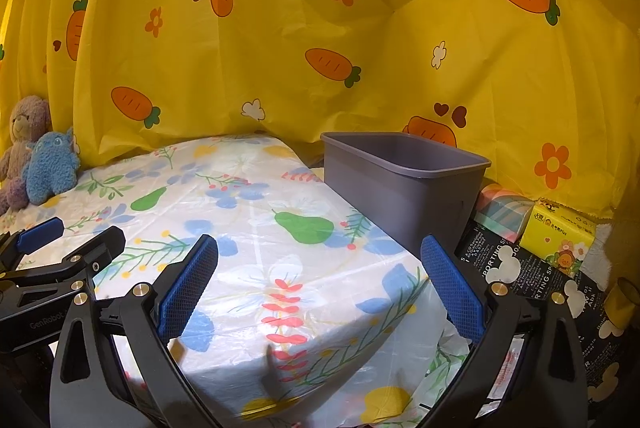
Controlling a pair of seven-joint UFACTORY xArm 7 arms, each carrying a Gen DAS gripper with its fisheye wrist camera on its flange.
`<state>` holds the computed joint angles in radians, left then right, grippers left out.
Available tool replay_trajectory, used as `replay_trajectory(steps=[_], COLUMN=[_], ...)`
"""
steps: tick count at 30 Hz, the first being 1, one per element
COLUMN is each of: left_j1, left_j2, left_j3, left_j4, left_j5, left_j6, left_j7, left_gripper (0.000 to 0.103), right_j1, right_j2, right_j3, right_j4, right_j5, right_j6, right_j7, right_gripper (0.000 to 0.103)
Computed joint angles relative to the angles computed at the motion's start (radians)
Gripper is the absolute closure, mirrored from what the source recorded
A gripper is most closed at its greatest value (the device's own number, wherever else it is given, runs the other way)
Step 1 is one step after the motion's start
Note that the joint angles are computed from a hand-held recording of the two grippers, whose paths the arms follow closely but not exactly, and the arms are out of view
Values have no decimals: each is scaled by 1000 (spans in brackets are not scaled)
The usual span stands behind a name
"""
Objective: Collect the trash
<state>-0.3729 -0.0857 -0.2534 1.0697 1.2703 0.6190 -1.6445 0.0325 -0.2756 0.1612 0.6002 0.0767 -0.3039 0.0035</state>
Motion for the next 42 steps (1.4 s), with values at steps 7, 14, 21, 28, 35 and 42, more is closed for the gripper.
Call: replay_trajectory(steps=[7, 14, 21, 28, 35, 42], left_j1=[-2, -4, -5, -7, -8, -8], left_j2=[3, 4, 3, 5, 6, 4], left_j3=[0, -1, 1, 0, -2, 0], left_j4=[2, 4, 3, 6, 4, 2], left_j5=[2, 0, -1, -1, 3, 3], left_j6=[4, 5, 3, 8, 12, 8], left_j7=[-3, -4, -2, -2, -11, -9], left_gripper=[6, 6, 6, 6, 6, 6], right_j1=[-2, -10, -5, -1, -12, -7], right_j2=[2, 2, 4, 3, 4, 2], right_j3=[2, 13, 8, 3, 18, 13], right_j4=[0, 0, 0, -1, 0, -2], right_j5=[6, 16, 15, 12, 23, 20], right_j6=[-3, -3, -7, -5, -7, -7], right_j7=[-4, -8, -9, -8, -12, -11], right_gripper=[6, 6, 6, 6, 6, 6])
